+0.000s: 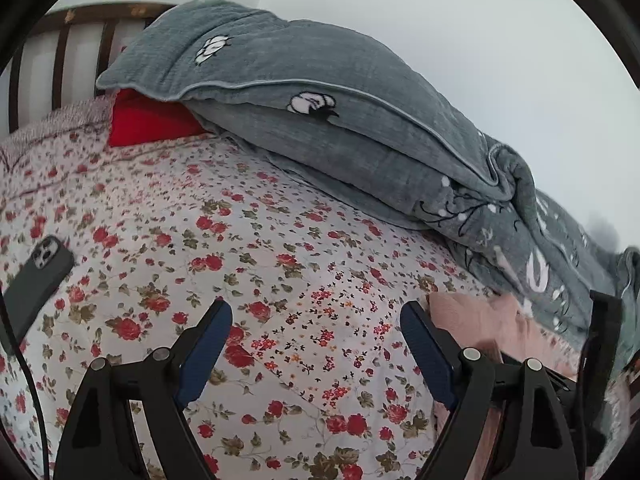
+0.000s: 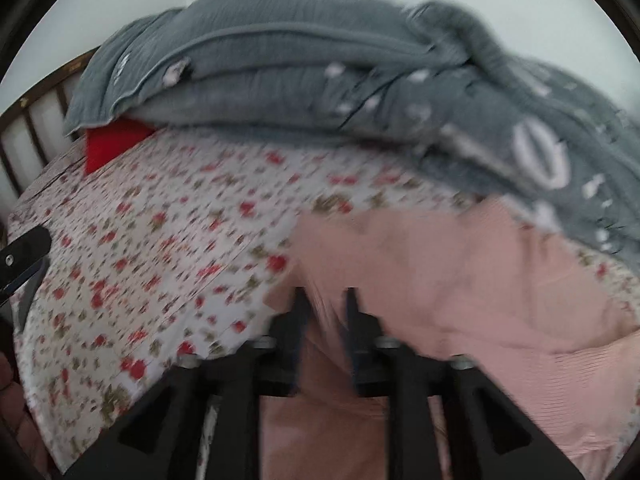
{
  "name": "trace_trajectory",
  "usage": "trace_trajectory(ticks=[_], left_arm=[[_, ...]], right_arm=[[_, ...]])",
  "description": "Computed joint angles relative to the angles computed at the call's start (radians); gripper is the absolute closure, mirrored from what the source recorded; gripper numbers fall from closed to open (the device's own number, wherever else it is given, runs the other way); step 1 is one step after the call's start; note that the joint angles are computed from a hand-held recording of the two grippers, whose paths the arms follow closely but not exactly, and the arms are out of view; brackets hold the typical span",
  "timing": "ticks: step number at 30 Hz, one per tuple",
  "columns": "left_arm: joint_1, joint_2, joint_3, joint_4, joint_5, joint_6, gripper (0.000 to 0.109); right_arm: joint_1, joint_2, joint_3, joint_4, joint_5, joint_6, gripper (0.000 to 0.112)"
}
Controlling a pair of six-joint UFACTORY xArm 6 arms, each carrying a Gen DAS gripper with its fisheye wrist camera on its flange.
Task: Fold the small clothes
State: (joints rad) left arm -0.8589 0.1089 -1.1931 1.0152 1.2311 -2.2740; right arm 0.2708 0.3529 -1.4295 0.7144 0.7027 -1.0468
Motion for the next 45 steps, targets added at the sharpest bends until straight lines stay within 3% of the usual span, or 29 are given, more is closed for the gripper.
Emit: trace_trajectory(ticks=[1,4,10,13,17,22,26,28,34,38,42,45], left_arm=[[0.000,0.021,-0.025,-0.008,0.012,0.029,0.023],[0.015,0.072,-0.078,-0.021,-0.021,0.092,0.023],[0.102,0.154,-0.117,0.000,-0.372,0.151,0.024],[0.130,0.223,-0.182,-0.002,-0.469,0.186,0.025],[0.147,0.329,-0.308,-0.070,-0.455,0.318,0.033],[0.181,0.432,-0.422,-0.200,-0.465,0.514,0.066],[0.215,0.435,-0.411,-0.182,-0.579,0.494,0.087],[0.210,0.432,-0.423,-0.155,-0.567,0.479,0.102],[0.219,0.429,-0.459,-0.156,-0.612,0.541,0.103],[0.219,0.431,-0.486,-0.124,-0.603,0.532,0.103],[0.214,0.473,-0.586,-0.149,-0.538,0.641,0.103],[0.223,0.463,-0.598,-0.095,-0.550,0.609,0.103]], right_arm=[[-0.013,-0.005,-0.006,-0.007,0.057,-0.014,0.071],[-0.061,-0.089,0.070,0.073,0.062,-0.107,0.071],[-0.268,-0.178,0.136,0.206,0.067,-0.284,0.066],[-0.366,-0.118,0.074,0.190,0.070,-0.263,0.064],[-0.501,0.034,-0.074,0.172,0.125,-0.224,0.064],[-0.620,0.208,-0.266,0.178,0.255,-0.161,0.064],[-0.667,0.272,-0.345,0.242,0.350,-0.134,0.064],[-0.671,0.278,-0.347,0.249,0.358,-0.134,0.064],[-0.655,0.225,-0.273,0.276,0.315,-0.202,0.064],[-0.654,0.224,-0.266,0.274,0.308,-0.214,0.064],[-0.658,0.238,-0.284,0.271,0.319,-0.193,0.064],[-0.662,0.245,-0.292,0.283,0.324,-0.188,0.064]])
